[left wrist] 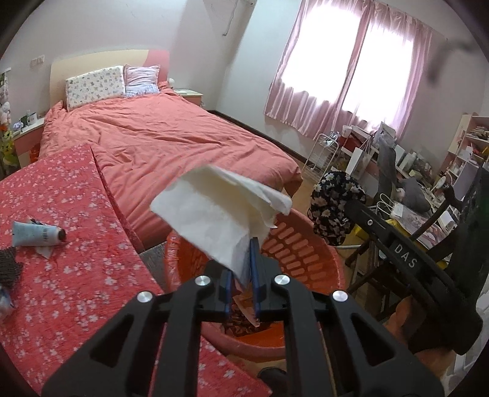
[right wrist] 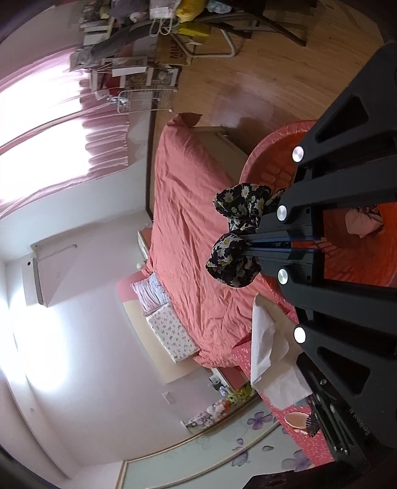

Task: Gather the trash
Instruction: 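Open both grippers to drop the cloth and tissue into the basket, then reach back to the bed and grasp the black mesh cloth with the right gripper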

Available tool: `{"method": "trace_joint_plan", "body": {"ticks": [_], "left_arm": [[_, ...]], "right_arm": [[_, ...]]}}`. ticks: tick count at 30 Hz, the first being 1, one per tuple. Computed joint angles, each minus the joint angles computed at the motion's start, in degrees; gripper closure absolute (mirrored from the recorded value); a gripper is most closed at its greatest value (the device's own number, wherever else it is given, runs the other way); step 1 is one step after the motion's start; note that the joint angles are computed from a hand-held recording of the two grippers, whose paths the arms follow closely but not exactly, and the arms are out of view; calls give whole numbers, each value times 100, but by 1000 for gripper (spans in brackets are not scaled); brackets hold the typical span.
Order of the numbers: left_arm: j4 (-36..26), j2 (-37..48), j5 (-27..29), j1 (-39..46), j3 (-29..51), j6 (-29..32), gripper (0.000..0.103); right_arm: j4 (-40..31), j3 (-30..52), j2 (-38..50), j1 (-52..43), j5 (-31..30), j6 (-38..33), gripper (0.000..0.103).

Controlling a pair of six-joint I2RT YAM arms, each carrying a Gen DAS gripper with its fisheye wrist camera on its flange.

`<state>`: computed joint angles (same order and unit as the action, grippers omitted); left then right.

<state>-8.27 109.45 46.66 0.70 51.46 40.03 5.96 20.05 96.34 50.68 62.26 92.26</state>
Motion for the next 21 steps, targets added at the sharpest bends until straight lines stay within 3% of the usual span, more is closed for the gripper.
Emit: {"method": "trace_joint_plan", "body": {"ticks": [2, 6, 9, 13, 21], "left_arm": [[104, 105, -96, -105, 0, -63, 76], [287, 272, -268, -182, -5, -101, 70], [391, 384, -352, -69, 40, -100, 62], [607, 481, -488, 192, 61, -95, 53], [478, 738, -619, 898, 459, 80, 51]], "right_arm": [[172, -63, 43, -19, -69, -19, 96], [320, -129, 187, -39, -189, 67, 72], [-15, 24, 297, 39, -194, 275, 61], [-239, 152, 315, 32, -246, 228, 60], [-252, 452, 435, 8, -391, -282, 60]]}}
